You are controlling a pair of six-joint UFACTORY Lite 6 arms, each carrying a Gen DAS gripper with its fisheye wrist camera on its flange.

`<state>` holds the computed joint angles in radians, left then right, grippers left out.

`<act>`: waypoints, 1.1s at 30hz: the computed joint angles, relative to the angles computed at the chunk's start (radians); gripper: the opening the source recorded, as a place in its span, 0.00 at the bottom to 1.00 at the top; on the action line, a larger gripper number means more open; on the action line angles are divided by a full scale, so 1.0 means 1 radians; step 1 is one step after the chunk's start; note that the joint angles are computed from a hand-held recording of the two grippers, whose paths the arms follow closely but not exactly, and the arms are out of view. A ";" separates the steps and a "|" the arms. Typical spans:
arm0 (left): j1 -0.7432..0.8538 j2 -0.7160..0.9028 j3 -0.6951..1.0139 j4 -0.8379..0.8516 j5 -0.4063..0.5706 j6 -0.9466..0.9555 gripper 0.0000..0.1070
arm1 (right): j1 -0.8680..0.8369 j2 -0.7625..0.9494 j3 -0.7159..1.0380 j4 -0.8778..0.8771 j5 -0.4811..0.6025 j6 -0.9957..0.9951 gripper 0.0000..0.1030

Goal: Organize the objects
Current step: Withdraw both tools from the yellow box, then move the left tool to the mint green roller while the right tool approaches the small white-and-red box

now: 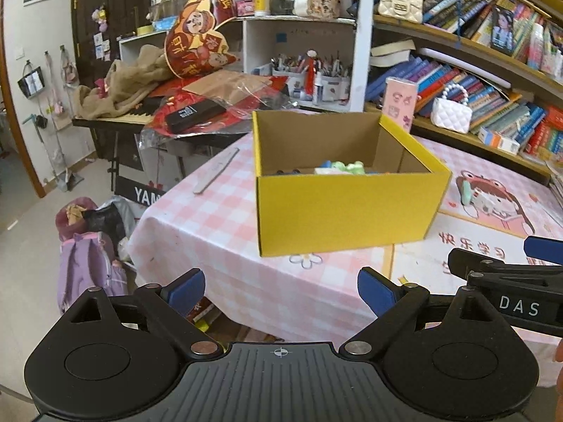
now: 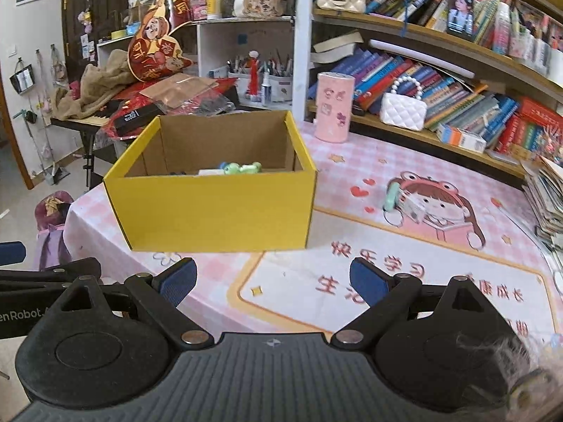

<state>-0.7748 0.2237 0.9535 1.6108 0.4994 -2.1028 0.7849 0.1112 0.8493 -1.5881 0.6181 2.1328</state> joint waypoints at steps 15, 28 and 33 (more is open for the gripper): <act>-0.111 0.125 0.136 -0.027 -0.062 0.088 0.89 | 0.035 -0.212 -0.259 0.165 0.130 0.049 0.92; -0.165 0.372 0.460 -0.249 -0.147 0.407 0.89 | -0.123 -0.388 -0.425 0.260 0.112 -0.013 0.92; -0.172 0.503 0.653 -0.480 -0.148 0.655 0.89 | -0.266 -0.408 -0.446 0.239 0.028 -0.078 0.92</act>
<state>-0.9470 0.7272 1.6064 1.1313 0.3512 -1.4474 0.5184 -0.2964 0.4035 -1.3486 0.6460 2.0553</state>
